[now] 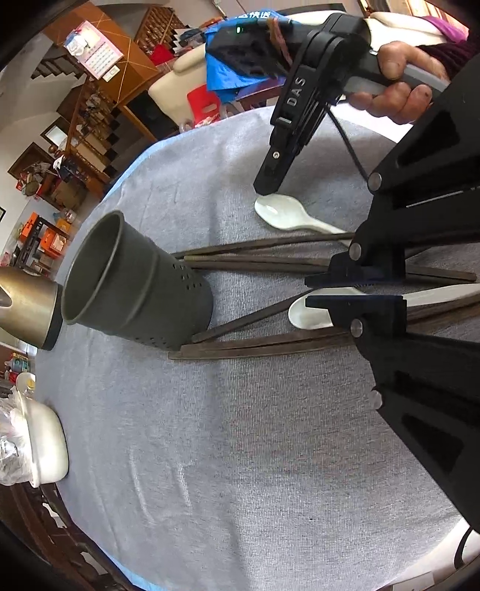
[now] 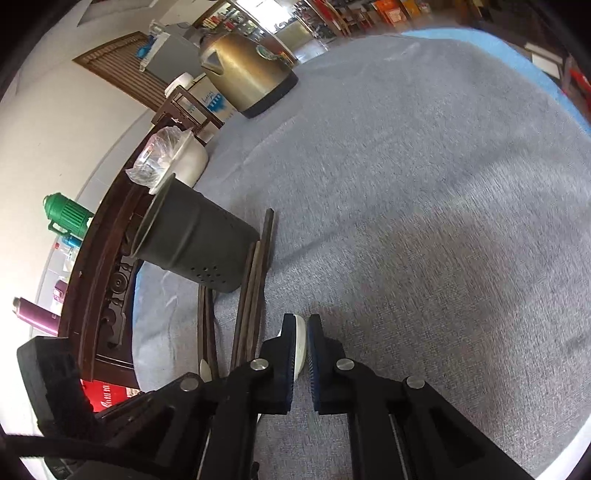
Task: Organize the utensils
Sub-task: 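Grasp a white spoon with the left tool while the right tool grasps the other spoon, then lift the spoon into the gray cup with the left tool while the right tool drops its spoon in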
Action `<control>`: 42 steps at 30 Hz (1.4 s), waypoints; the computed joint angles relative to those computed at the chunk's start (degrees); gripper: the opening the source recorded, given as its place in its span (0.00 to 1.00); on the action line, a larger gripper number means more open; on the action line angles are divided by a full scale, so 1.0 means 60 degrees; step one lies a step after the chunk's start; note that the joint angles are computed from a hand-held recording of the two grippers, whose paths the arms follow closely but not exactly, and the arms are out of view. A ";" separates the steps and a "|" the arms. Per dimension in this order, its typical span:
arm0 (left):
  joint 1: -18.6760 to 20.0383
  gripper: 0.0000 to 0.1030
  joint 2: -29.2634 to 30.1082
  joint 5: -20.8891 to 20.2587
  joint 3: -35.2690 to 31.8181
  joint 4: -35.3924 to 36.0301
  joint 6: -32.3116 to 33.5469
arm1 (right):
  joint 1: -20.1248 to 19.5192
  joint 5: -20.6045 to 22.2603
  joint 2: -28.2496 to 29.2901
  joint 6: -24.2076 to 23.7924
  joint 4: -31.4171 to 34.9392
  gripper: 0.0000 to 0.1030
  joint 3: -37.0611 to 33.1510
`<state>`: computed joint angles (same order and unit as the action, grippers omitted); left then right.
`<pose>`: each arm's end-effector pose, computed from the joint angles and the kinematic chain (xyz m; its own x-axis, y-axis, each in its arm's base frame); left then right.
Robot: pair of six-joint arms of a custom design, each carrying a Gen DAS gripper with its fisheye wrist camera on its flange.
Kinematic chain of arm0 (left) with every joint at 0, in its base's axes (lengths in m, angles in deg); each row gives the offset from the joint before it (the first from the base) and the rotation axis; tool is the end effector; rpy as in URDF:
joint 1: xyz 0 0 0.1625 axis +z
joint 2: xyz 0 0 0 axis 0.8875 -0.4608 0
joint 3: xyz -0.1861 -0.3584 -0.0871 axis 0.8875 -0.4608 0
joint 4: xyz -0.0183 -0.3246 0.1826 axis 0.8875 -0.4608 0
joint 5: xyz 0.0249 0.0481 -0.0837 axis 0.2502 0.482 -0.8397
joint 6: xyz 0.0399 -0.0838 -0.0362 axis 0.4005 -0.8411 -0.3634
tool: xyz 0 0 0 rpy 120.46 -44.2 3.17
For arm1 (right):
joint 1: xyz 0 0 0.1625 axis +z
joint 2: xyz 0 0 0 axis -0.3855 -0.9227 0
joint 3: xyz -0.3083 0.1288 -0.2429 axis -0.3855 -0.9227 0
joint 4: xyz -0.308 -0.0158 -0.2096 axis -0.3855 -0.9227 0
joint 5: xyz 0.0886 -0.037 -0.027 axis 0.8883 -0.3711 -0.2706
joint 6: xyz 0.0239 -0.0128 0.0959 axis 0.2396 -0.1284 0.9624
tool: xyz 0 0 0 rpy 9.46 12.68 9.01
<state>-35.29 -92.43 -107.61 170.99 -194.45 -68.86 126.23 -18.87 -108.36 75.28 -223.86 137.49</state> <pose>-0.2717 -0.3363 0.2130 -0.8939 0.2500 -0.3722 0.3437 0.9151 -0.2107 0.1945 -0.3650 0.2062 -0.9815 0.1591 0.1067 0.0732 0.8265 -0.5581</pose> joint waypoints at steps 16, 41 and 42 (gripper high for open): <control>0.0284 0.07 -0.0028 -0.0559 0.0424 -0.0622 0.0497 | 0.0120 0.0069 0.0630 -0.0505 -0.0233 0.29 -0.0268; 0.0378 0.03 -0.1082 0.0782 -0.0614 -0.1783 0.2293 | 0.2356 -0.2858 0.1886 -0.3450 -0.3758 0.04 -0.1744; 0.0384 0.03 -0.0895 0.0916 -0.0799 -0.2032 0.2529 | 0.2441 -0.2943 0.2008 -0.3683 -0.3947 0.04 -0.1991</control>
